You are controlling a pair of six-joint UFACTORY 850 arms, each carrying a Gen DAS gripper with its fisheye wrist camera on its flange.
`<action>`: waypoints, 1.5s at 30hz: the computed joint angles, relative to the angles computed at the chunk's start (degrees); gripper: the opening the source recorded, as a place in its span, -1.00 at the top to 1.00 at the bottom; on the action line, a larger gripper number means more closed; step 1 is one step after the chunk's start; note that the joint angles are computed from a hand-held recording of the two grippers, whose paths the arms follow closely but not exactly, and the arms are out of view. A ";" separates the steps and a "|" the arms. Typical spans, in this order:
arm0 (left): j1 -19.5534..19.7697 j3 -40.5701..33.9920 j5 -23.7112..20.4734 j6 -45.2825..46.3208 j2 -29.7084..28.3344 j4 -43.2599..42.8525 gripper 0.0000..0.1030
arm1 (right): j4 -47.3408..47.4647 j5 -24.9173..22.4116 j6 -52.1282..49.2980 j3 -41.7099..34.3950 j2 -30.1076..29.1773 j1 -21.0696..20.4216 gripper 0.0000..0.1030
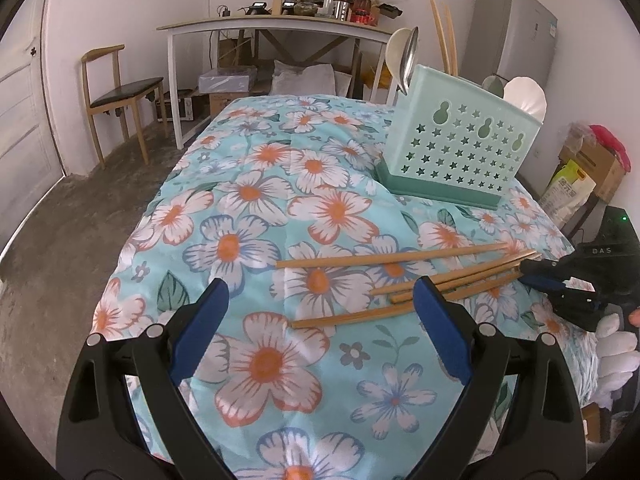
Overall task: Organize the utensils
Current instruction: 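Move both tools back to the remaining chopsticks on the bed, then grasp one wooden chopstick with the left tool while the right tool grasps another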
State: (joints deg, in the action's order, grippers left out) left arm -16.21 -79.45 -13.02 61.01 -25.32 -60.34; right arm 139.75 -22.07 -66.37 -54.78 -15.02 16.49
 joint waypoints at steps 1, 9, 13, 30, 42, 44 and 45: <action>0.06 0.18 -0.07 0.46 0.14 -0.29 -0.74 | -0.19 -0.31 0.34 0.68 0.59 0.02 0.76; 0.58 1.46 -2.68 2.38 1.04 -0.96 -0.74 | -2.38 -2.09 2.85 4.44 3.81 0.50 0.77; 0.99 1.57 -5.48 2.76 1.25 -1.39 -0.74 | -4.67 -1.22 3.77 4.53 4.37 1.31 0.76; 7.13 -5.36 -34.52 -15.37 -7.49 -12.84 -0.04 | -5.79 -5.06 2.95 5.09 3.44 0.59 0.76; 7.25 -5.92 -32.58 -28.41 -8.90 -18.07 0.20 | -9.48 -9.83 1.75 4.04 2.01 0.12 0.78; 7.51 -6.17 -33.07 -29.40 -9.26 -18.69 0.20 | -11.31 -10.75 2.08 3.45 1.69 0.28 0.78; 7.72 -6.10 -33.42 -29.68 -9.34 -19.32 0.21 | -12.63 -11.53 2.20 3.03 1.44 0.40 0.79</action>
State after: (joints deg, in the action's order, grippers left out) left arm -8.50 -85.55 -46.44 31.33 -34.66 -79.66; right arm 127.12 -33.60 -64.18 -51.75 -13.57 16.89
